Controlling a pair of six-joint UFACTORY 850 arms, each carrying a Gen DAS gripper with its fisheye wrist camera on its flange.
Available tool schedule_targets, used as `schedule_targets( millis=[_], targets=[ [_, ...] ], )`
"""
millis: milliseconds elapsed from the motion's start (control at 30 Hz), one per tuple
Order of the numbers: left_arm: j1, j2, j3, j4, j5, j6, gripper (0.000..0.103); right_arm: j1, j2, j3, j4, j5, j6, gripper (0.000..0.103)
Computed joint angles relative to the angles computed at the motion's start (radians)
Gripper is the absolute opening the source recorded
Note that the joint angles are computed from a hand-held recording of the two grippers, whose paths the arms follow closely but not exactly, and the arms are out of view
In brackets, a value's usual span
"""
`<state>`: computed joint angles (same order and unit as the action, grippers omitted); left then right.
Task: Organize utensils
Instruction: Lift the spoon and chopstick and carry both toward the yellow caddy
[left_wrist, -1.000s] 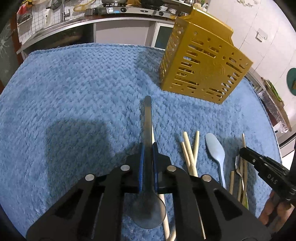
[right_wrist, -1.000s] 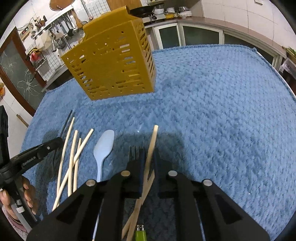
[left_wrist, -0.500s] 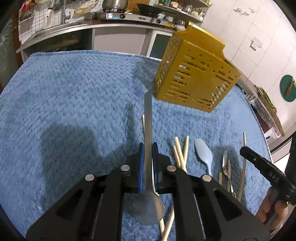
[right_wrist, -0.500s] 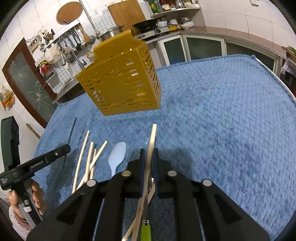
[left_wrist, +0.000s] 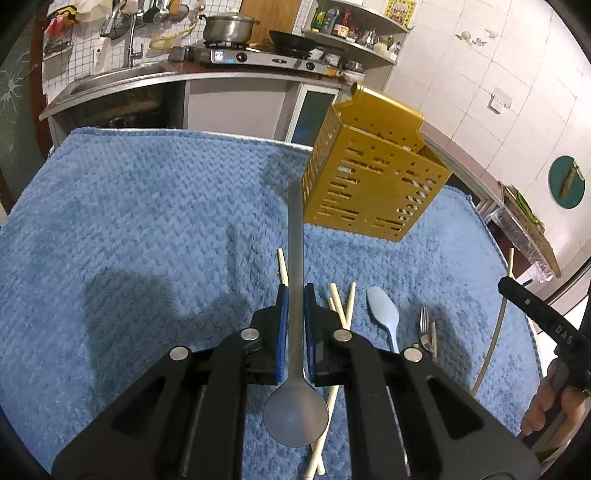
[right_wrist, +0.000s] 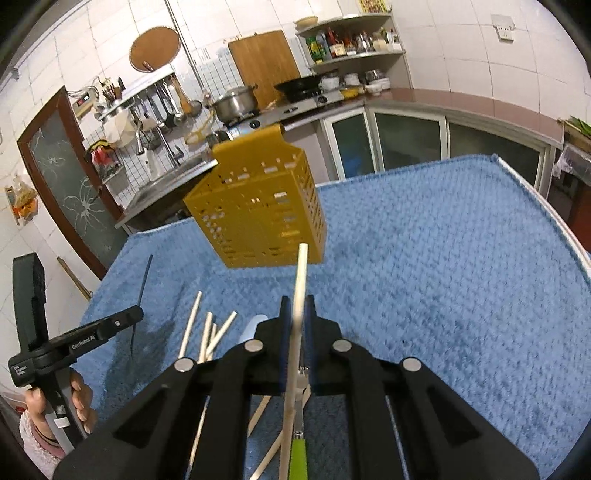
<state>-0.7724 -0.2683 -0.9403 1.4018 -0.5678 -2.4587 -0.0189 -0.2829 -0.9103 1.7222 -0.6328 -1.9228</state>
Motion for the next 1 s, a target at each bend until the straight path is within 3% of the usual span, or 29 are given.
schedule_targets(
  millis=[467,633,1000],
  targets=[
    [-0.045,0.036,-0.006,0.093,-0.122,-0.063,0.007,-0.012,0.114,0.038,0.130,-0.036,-0.132,0.006],
    [-0.042,0.022,-0.060,0.096,-0.192,0.010,0.007,0.002,0.123,0.011,0.182,-0.019,-0.165,0.006],
    [0.014,-0.011,-0.211,0.121,-0.229,0.175,0.007,0.037,0.132,-0.125,0.251,0.004,-0.161,0.006]
  ],
)
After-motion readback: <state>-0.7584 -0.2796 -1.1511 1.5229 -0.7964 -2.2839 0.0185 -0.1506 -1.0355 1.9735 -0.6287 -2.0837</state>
